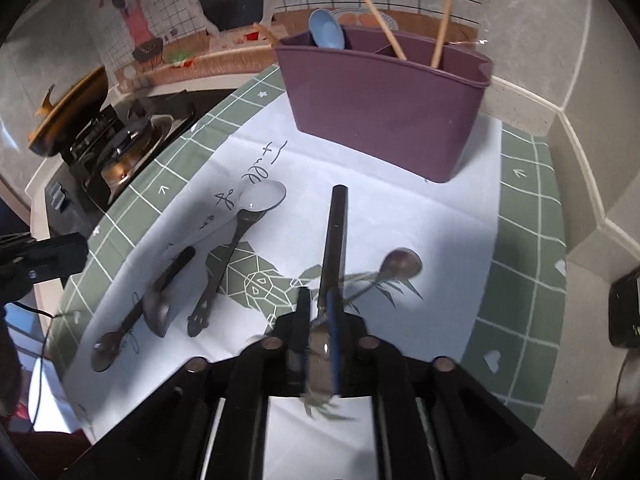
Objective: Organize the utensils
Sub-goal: 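Close the right gripper on the black-handled metal spoon while the left hovers over another spoon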
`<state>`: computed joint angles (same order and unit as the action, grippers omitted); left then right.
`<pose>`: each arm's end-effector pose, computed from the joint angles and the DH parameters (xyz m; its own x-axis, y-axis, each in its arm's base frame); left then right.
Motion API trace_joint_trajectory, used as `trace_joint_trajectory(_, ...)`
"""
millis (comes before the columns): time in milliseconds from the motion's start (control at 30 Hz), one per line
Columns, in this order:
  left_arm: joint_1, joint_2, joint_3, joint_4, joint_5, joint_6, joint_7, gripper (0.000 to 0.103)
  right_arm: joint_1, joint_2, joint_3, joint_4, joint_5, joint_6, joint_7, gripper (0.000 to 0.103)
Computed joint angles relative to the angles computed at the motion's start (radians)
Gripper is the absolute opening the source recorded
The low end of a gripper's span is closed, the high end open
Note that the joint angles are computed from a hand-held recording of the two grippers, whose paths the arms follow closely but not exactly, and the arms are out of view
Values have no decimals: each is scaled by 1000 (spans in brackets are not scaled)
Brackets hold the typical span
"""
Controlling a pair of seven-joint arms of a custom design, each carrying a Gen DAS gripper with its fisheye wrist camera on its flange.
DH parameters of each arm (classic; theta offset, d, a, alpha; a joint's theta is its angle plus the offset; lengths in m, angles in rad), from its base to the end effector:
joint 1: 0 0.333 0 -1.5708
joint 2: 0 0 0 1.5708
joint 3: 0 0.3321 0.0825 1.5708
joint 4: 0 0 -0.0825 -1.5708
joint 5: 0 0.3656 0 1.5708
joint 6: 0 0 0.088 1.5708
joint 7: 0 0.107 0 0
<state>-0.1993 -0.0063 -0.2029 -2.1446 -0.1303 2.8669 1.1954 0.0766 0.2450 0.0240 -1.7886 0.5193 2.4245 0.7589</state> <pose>0.5270 -0.2166 0.5170 -0.0332 -0.9390 0.3424 -0.7991 -0.1808 -0.5734 0.6436 0.0656 0.4809 0.5704 -0.8154 -0.0986 -0.7258 -0.4441 -0.5254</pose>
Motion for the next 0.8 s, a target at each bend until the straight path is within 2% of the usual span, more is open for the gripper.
trace_joint_trajectory(167, 11, -10, 6, -27, 121, -12, -114, 7, -20, 44, 18, 42, 79, -1, -30, 26)
trace_joint_trajectory(233, 14, -19, 11, -58, 115, 16, -129, 7, -14, 62, 15, 59, 66, -5, -16, 26)
trace_joint_trajectory(333, 28, -32, 14, -90, 200, 32, -215, 14, -10, 65, 14, 62, 44, -5, 0, 26)
trace_joint_trajectory(400, 20, -36, 19, -106, 158, 36, -176, 23, -25, 42, 22, 39, 73, -22, -39, 26)
trace_joint_trajectory(467, 10, -35, 21, -118, 111, 44, -125, 27, -38, 16, 23, 10, 100, -43, -82, 26)
trace_joint_trajectory(600, 3, -26, 15, -124, 101, 25, -95, 30, -47, -56, 15, -76, 138, -74, -201, 26)
trace_joint_trajectory(733, -3, -20, 11, -127, 46, 18, -66, 30, -18, -118, 2, -163, 103, -14, -309, 26)
trace_joint_trajectory(800, -2, -25, 10, -133, 57, 20, -82, 30, -3, -141, -3, -205, 77, 49, -355, 25)
